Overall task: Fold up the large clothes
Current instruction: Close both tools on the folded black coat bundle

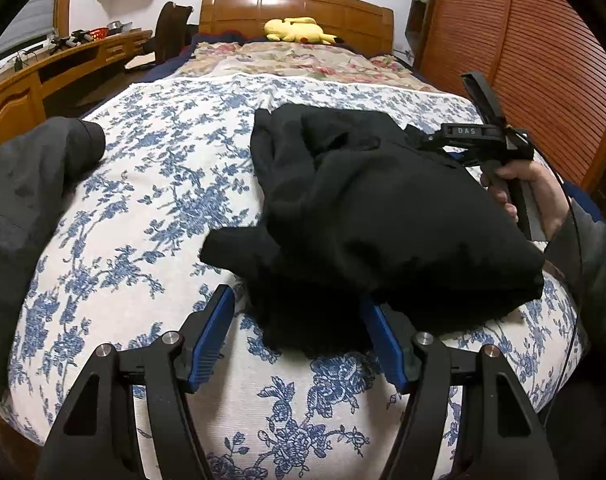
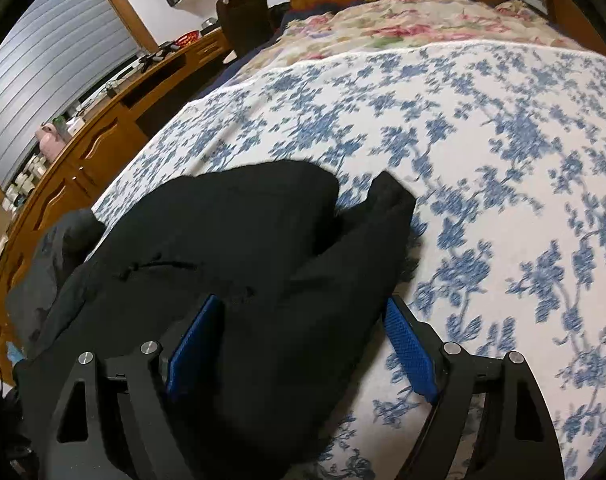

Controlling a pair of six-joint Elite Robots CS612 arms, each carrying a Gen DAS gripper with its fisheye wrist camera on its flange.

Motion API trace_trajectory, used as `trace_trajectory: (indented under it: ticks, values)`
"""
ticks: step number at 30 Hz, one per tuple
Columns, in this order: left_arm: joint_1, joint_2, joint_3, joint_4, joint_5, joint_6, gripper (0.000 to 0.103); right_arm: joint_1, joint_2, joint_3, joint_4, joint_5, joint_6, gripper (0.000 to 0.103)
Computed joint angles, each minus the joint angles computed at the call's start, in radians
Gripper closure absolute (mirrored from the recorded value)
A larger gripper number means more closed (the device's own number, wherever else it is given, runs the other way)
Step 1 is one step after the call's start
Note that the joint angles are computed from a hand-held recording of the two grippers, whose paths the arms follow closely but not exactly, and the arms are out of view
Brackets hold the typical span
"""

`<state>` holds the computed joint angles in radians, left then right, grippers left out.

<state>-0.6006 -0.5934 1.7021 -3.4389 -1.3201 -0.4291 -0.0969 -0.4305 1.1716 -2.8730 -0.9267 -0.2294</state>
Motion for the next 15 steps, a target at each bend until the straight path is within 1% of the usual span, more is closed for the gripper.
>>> trace_trajectory:
  ticks: [1,3,6,7,8,9,11,12,14,15]
  values:
    - [0.000,0.001,0.000,-0.002,-0.006,0.001,0.038,0.002,0.001,-0.001,0.005,-0.001,-0.008,0.019]
    - [0.002,0.004,-0.002,-0.002,-0.026,0.000,0.046,0.005,0.003,-0.002,-0.006,-0.012,-0.017,0.022]
    - [-0.001,0.002,-0.003,0.007,-0.021,0.005,0.050,0.003,0.006,-0.009,0.000,0.001,-0.026,0.028]
    - [-0.002,0.002,-0.003,0.011,-0.018,0.006,0.051,0.002,0.007,-0.009,0.000,0.008,-0.028,0.031]
    - [-0.003,0.000,-0.002,0.017,-0.017,0.007,0.057,0.001,0.007,-0.010,0.002,0.015,-0.033,0.037]
    - [-0.003,-0.002,-0.002,0.022,-0.026,0.008,0.070,0.001,0.008,-0.011,0.000,0.023,-0.040,0.041]
    - [-0.004,-0.007,0.001,0.037,-0.017,0.004,0.085,0.002,0.003,-0.002,-0.024,0.012,-0.052,0.056]
    - [-0.004,-0.010,0.002,0.042,-0.015,0.006,0.090,0.003,0.001,0.002,-0.038,0.003,-0.057,0.059]
    - [-0.005,-0.015,0.007,0.041,-0.012,0.006,0.093,0.002,-0.004,0.013,-0.065,0.000,-0.058,0.070]
    - [-0.007,-0.018,0.010,0.035,-0.006,0.008,0.094,0.001,-0.006,0.016,-0.080,0.002,-0.055,0.073]
